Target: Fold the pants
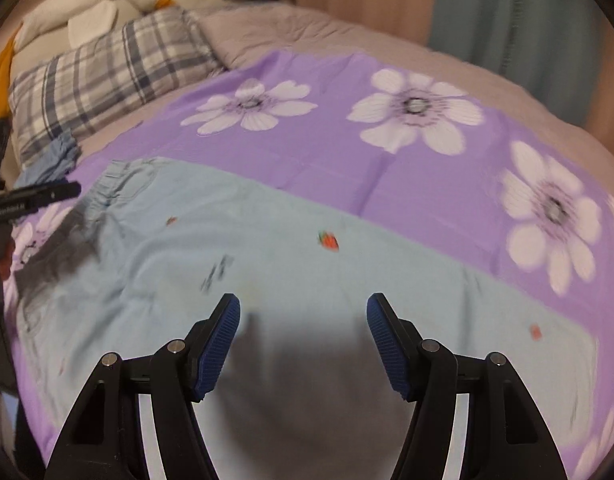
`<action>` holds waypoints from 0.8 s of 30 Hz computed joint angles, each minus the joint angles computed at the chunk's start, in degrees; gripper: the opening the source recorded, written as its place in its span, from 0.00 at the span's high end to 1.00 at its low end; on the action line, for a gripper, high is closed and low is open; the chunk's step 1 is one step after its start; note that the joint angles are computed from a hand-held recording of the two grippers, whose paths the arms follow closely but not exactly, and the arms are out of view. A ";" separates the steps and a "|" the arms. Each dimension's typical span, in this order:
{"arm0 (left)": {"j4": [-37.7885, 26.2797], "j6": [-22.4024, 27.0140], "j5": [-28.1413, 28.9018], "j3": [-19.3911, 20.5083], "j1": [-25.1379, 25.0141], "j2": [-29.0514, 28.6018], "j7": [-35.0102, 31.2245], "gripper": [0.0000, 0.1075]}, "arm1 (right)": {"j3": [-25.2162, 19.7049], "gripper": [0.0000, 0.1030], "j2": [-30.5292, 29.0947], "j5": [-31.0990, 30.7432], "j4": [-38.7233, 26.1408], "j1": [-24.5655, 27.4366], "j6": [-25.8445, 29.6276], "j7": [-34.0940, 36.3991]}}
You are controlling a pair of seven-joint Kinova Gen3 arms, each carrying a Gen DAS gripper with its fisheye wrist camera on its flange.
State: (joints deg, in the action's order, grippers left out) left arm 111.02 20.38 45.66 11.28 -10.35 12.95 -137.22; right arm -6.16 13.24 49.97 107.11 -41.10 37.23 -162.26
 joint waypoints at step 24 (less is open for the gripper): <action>-8.38 7.26 -4.73 3.54 -3.31 8.74 -5.27 0.74 | -19.67 0.90 16.86 -10.97 -19.81 21.96 5.78 36.43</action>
State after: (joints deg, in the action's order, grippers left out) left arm 102.64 27.64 40.93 14.82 -13.67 21.69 -142.49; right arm -25.83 30.10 39.00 87.30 -19.14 43.01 -125.84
